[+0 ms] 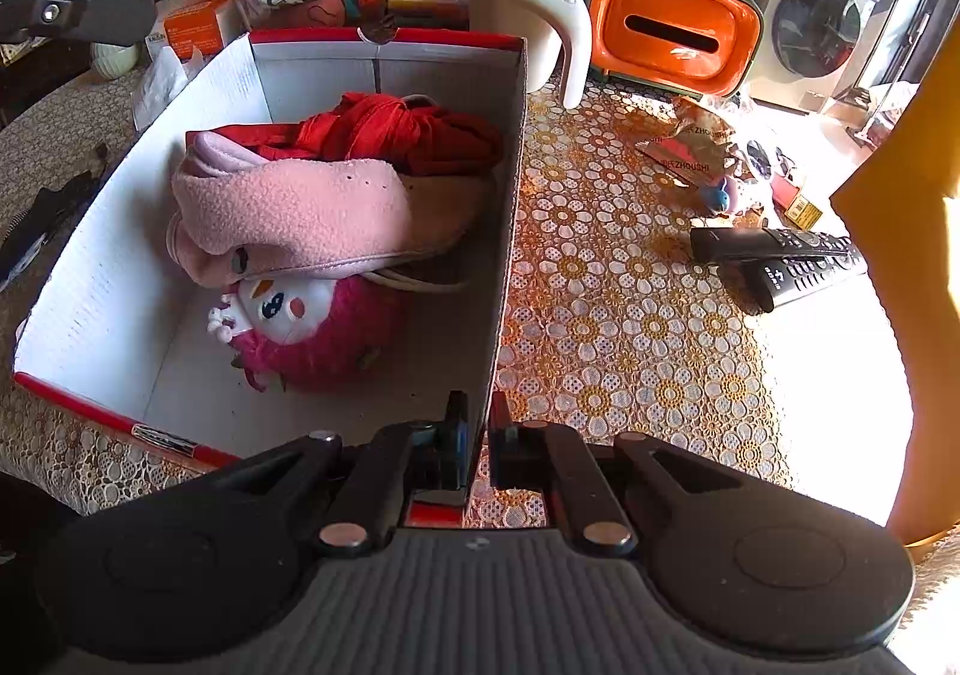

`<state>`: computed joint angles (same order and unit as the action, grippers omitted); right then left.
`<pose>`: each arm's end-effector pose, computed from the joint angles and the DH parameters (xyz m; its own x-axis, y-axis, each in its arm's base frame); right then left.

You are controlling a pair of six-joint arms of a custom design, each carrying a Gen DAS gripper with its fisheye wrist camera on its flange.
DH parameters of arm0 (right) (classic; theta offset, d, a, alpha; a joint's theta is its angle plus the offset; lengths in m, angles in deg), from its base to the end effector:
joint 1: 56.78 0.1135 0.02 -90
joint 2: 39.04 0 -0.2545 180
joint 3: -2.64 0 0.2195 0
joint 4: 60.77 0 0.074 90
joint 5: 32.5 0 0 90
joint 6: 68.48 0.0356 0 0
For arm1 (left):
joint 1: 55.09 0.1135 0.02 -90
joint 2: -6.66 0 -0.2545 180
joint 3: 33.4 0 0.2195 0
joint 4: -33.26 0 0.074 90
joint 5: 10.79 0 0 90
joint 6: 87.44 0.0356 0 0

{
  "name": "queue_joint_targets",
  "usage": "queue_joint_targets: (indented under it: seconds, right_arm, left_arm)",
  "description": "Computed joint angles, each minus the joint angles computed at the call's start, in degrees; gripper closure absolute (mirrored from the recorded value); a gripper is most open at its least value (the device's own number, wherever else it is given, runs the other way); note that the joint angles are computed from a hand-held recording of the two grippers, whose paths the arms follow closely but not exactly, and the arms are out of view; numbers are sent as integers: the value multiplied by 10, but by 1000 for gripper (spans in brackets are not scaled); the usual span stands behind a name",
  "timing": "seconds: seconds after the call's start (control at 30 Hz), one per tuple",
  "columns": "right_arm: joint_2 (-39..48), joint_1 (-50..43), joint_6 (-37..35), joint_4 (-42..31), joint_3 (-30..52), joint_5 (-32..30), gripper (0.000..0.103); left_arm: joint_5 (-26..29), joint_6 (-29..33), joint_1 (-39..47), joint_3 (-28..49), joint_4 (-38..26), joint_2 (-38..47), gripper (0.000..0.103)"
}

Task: Organize objects
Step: 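Withdraw the left gripper from the shoebox toward the black socks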

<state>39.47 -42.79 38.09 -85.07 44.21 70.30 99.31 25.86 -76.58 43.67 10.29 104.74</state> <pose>0.1931 0.0400 0.1357 -0.8530 0.0741 -0.5165 0.1158 0.9921 -0.0489 0.3100 -0.1352 0.2122 -0.3663 0.5434 -0.7553 0.7829 0.6187 0.0654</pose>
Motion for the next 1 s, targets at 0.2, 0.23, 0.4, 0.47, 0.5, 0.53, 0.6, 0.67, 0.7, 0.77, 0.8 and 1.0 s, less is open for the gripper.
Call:
queue_joint_targets:
  seconds: [0.2, 0.23, 0.4, 0.47, 0.5, 0.53, 0.6, 0.67, 0.7, 0.77, 0.8, 1.0]
  right_arm:
    - [4, 3, 4, -1, 3, 4, 97]
    - [4, 3, 5, -2, 3, 4, 97]
    - [3, 4, 7, -3, 3, 5, 97]
    - [3, 4, 7, -3, 3, 5, 97]
    - [4, 4, 8, -3, 4, 5, 97]
    - [5, 5, 8, -3, 4, 5, 97]
    - [5, 5, 9, -4, 4, 7, 97]
    - [7, 7, 9, -5, 6, 9, 97]
    - [8, 8, 10, -6, 6, 10, 97]
    - [10, 9, 13, -7, 8, 12, 97]
    - [12, 10, 15, -7, 9, 14, 97]
    - [16, 15, 21, -12, 14, 18, 97]
  left_arm:
    - [52, -4, 86, -9, -24, -34, 2]
    - [58, -4, 102, -11, -24, -37, 2]
    - [79, -8, 173, -12, -29, -34, 1]
    - [84, -9, 200, -12, -29, -28, 1]
    - [83, -9, 209, -12, -27, -25, 1]
    - [83, -7, 222, -12, -26, -20, 1]
    - [83, -5, 244, -11, -20, -9, 1]
    - [84, -2, 266, -9, -16, 4, 1]
    - [80, -2, 272, -10, -11, 10, 1]
    - [73, -2, 286, -14, 1, 22, 1]
    - [70, 0, 294, -14, 6, 33, 1]
    - [31, 12, 317, -26, 51, 86, 1]
